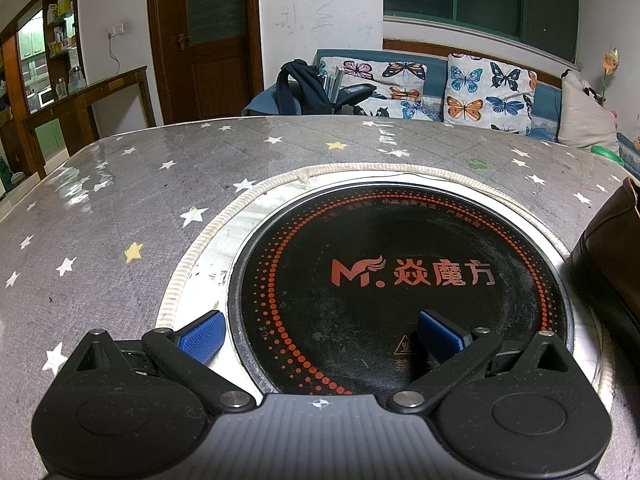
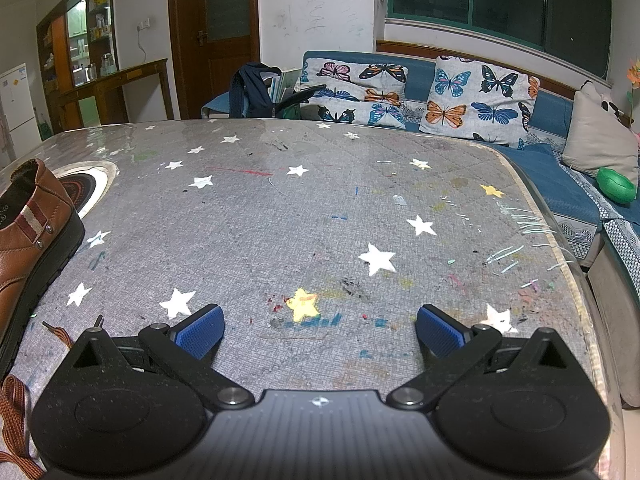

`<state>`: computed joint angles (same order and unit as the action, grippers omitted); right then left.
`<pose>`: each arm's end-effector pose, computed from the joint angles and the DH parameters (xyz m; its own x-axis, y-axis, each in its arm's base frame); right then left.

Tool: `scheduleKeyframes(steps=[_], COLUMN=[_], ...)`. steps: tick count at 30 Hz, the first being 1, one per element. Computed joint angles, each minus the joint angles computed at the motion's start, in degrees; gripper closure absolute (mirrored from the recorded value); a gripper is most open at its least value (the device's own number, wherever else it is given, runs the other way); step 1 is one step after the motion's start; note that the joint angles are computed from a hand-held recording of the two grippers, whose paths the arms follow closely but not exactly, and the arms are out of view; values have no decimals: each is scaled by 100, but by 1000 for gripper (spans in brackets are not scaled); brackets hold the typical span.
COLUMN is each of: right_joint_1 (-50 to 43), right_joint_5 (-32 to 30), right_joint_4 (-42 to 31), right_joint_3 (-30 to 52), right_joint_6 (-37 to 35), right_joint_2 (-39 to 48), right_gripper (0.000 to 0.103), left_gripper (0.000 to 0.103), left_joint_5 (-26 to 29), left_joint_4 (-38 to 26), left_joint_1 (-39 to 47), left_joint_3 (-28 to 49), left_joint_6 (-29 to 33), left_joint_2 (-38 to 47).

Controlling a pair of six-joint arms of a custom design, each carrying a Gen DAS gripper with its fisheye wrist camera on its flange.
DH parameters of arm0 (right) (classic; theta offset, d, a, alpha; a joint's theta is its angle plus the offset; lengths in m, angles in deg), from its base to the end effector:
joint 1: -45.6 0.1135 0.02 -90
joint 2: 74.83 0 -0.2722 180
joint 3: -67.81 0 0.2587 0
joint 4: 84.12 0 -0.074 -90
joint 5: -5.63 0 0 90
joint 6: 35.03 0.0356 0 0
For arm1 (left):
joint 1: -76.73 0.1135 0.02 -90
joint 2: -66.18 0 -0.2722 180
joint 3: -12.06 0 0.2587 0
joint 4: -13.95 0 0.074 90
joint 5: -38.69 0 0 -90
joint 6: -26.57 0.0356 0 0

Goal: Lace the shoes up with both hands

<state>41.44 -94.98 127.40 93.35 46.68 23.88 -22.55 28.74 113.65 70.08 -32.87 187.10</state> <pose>0.2175 -0.0092 0.0625 -0.6464 -0.0951 -0.7571 -0.1608 0.9869 0.0133 0.2885 0.1953 0.0384 -0.6496 0.0694 -0.7571 0.0703 0.9970 0.0311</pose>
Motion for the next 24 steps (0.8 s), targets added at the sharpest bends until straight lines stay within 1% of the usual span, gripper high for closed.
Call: scheduleKeyframes(steps=[6, 12, 17, 19, 23, 24], right_joint_1=[0, 0, 0, 0, 0, 0], right_joint_5=[0, 0, 0, 0, 0, 0], right_joint_4=[4, 4, 4, 4, 4, 8], right_joint_3=[0, 0, 0, 0, 0, -1], right_joint_6=[0, 0, 0, 0, 0, 0], right_joint_2=[4, 4, 4, 4, 4, 7], right_gripper=[0, 0, 0, 0, 0, 0], left_gripper=[0, 0, 0, 0, 0, 0], left_joint_5=[-137, -345, -527, -619, -792, -803], left_joint_4=[32, 462, 636, 769, 1043, 1029], left_joint_1=[-38, -120, -242, -292, -380, -389], left_joint_3=[-111, -602, -962, -1094, -1292, -1304], left_joint_6=[-80, -265, -469, -599, -640, -664], left_joint_2=[-90, -320, -506, -548, -582, -597])
